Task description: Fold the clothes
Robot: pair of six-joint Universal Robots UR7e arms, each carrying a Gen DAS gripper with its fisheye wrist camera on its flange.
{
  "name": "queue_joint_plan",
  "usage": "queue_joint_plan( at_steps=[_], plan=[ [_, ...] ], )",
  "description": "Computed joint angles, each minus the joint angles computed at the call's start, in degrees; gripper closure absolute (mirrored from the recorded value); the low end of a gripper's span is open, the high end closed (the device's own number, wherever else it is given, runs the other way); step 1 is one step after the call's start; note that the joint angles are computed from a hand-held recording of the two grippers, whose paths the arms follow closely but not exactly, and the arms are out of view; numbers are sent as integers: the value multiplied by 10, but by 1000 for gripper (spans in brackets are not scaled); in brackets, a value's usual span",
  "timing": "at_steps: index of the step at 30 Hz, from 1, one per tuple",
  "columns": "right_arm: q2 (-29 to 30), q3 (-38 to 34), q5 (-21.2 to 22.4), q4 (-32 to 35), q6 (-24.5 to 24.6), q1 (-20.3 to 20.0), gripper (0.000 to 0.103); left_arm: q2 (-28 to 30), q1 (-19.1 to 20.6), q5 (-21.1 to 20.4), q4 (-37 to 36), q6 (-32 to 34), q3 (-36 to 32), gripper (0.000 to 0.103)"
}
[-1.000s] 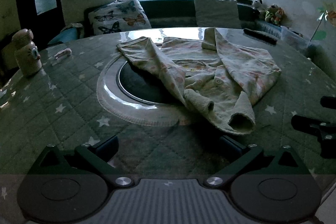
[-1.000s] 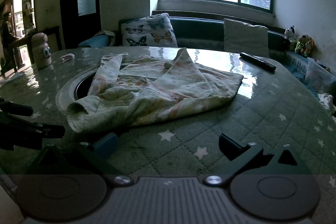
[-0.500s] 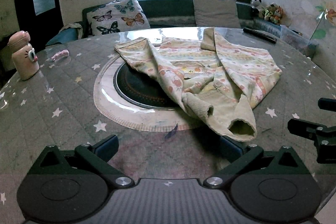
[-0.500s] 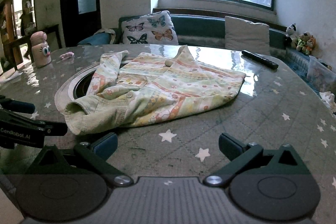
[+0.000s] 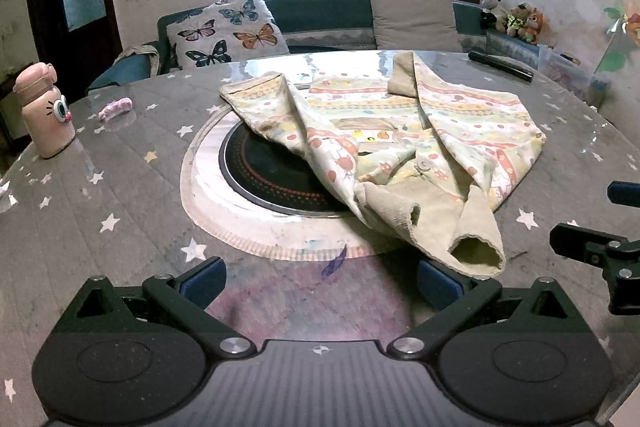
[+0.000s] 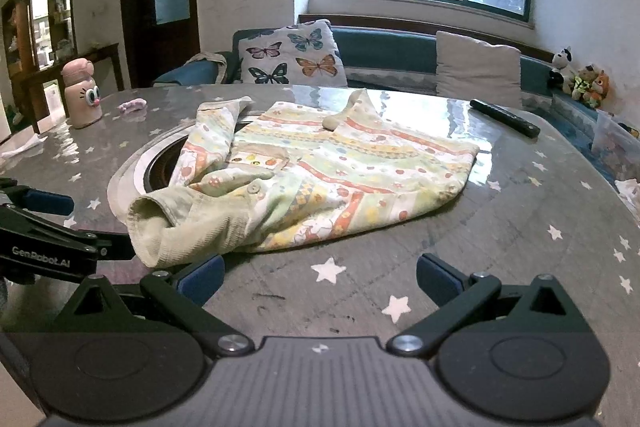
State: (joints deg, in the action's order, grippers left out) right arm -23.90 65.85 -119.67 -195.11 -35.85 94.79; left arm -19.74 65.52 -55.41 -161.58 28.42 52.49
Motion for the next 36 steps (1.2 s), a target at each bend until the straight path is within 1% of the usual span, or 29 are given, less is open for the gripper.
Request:
queue_joint_plan(
  at_steps=[15, 23, 27, 31, 33, 36],
  plan=[
    [10, -35, 13, 30, -10, 1, 0, 27, 1, 10, 17, 10, -55, 0],
    [15, -56, 19, 48, -6, -1, 1, 42, 1, 15, 24, 18, -87, 0],
    [21, -71, 18, 59, -4, -2, 4, 53, 1, 17, 36, 19, -109, 0],
    [24, -86, 18, 73, -1, -4, 5, 64, 1, 18, 46, 25, -130, 0],
    [28, -95, 18, 80, -1, -5, 9, 71, 1, 18, 56, 24, -145, 0],
    [31, -109, 18, 97, 7, -7, 10, 79, 1, 20, 63, 25, -163, 0]
  ],
)
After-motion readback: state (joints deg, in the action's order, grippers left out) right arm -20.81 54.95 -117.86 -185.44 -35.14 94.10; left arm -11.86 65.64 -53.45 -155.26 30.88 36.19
